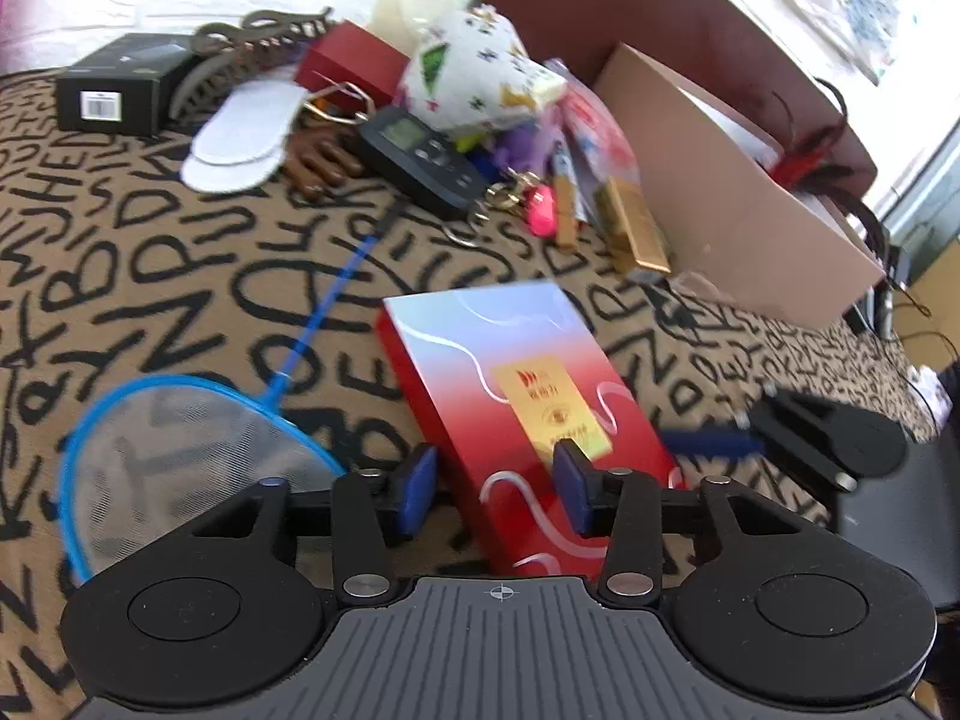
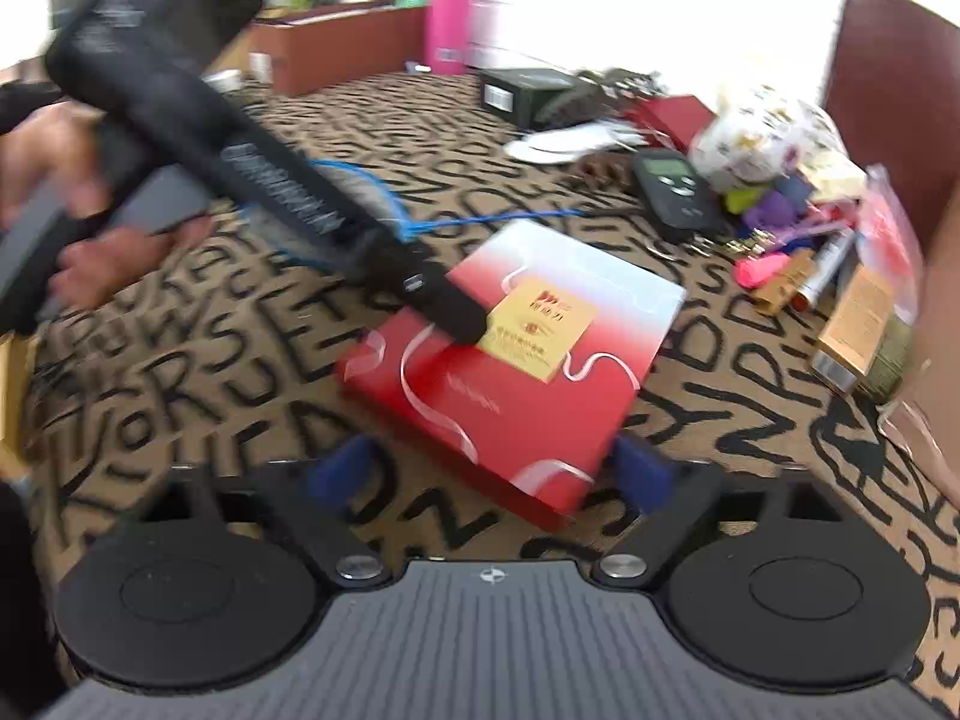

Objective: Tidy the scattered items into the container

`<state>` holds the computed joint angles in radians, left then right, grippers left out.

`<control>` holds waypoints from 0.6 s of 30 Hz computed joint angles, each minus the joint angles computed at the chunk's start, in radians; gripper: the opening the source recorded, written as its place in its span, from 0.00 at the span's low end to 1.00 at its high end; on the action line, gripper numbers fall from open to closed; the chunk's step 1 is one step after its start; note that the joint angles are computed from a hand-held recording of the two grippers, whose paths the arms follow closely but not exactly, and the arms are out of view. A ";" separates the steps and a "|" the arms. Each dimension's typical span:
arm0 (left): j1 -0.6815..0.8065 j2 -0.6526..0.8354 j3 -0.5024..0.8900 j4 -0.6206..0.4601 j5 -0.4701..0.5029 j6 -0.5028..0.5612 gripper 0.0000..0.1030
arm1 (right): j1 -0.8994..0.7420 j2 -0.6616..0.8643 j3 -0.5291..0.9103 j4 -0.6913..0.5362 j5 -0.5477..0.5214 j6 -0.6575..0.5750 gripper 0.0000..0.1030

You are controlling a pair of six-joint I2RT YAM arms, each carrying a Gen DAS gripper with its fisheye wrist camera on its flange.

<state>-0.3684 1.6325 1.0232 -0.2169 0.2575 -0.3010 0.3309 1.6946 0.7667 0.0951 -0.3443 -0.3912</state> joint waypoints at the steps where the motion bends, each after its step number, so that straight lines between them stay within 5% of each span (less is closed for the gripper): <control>1: 0.012 0.004 -0.001 0.004 0.021 -0.001 0.58 | -0.012 -0.005 0.007 -0.033 -0.027 -0.024 0.75; 8: 0.002 0.042 0.023 0.031 0.019 0.013 0.65 | -0.043 0.062 0.070 -0.031 -0.039 0.059 0.86; 12: -0.027 0.056 0.043 0.024 -0.035 0.048 0.53 | 0.001 0.084 0.040 0.074 0.010 0.100 0.87; 15: -0.032 0.055 0.045 0.022 -0.043 0.059 0.54 | 0.019 0.068 0.024 0.081 0.048 0.130 0.86; 18: -0.040 0.059 0.044 0.029 -0.045 0.066 0.65 | 0.017 0.065 0.011 0.097 0.046 0.148 0.87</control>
